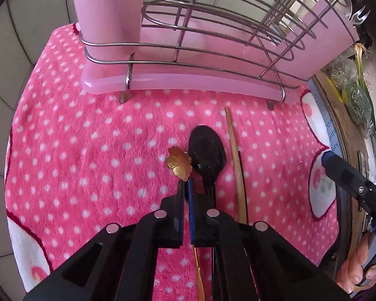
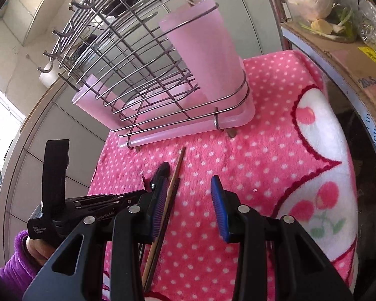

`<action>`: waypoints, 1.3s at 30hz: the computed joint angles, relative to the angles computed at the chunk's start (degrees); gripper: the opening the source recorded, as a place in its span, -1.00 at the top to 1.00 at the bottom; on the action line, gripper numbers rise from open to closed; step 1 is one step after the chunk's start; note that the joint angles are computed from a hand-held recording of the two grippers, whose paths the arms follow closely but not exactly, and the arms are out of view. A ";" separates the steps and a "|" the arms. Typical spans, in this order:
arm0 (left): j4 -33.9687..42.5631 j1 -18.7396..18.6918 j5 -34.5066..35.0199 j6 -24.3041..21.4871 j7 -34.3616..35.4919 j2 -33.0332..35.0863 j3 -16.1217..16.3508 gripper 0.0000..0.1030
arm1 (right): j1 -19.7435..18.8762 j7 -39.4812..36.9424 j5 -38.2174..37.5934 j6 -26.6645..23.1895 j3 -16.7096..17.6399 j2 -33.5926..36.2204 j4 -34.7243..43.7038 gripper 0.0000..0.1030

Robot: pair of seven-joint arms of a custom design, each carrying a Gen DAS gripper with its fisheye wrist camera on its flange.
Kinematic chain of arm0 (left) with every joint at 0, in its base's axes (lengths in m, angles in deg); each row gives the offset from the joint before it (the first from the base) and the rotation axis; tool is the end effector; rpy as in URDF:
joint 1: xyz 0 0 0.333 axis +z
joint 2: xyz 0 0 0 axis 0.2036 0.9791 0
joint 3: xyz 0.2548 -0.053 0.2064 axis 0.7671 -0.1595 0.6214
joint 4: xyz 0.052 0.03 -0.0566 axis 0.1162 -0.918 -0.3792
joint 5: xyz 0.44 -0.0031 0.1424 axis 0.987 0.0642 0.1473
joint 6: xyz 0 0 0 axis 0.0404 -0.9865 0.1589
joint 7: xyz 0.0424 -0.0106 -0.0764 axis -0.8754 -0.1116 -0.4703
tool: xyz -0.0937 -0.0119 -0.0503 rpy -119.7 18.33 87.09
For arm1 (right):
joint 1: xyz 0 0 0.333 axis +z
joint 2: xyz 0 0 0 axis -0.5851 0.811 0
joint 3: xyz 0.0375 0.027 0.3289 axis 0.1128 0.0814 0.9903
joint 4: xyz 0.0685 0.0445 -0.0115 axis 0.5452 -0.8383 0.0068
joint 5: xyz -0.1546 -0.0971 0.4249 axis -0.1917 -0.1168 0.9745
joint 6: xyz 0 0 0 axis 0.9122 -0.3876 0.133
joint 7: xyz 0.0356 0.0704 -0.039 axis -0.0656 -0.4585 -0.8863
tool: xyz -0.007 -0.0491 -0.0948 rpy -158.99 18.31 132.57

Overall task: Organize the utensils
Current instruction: 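Lower both tools to the cloth and close the right tool on a wooden chopstick, then grasp the gold flower-handled spoon with the left tool while the right tool lifts the chopstick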

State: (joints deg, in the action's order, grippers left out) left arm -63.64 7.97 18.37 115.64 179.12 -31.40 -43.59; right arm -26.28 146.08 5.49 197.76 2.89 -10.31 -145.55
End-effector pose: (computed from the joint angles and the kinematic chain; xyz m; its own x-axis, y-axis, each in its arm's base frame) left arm 0.7186 -0.2225 0.4193 -0.3452 -0.9077 0.2384 -0.9048 0.2544 -0.3415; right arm 0.6235 0.0746 0.4563 -0.1051 -0.8711 -0.4797 -0.7796 0.3717 -0.5041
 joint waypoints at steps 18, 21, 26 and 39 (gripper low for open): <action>-4.76 6.01 -18.30 0.76 13.65 -5.96 0.54 0.99 | 2.32 21.99 -26.19 -17.37 -1.00 18.66 22.07 0.75; -5.17 5.99 -19.33 1.31 14.55 -6.41 1.05 0.99 | 3.31 25.07 -30.73 -18.29 -1.36 19.48 23.47 0.83; -7.07 6.47 -22.22 1.89 16.86 -8.38 1.72 0.99 | 2.69 25.51 -29.52 -14.24 -0.12 17.68 20.40 0.86; -11.57 5.50 -31.59 6.37 22.81 -14.20 3.61 0.99 | 1.16 18.57 -19.78 2.33 1.37 4.76 5.09 0.87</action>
State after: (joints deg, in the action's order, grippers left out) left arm -75.21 13.47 -13.21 122.01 201.93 -45.60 -39.98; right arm -25.12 164.66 -14.29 200.09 4.25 -5.54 -140.46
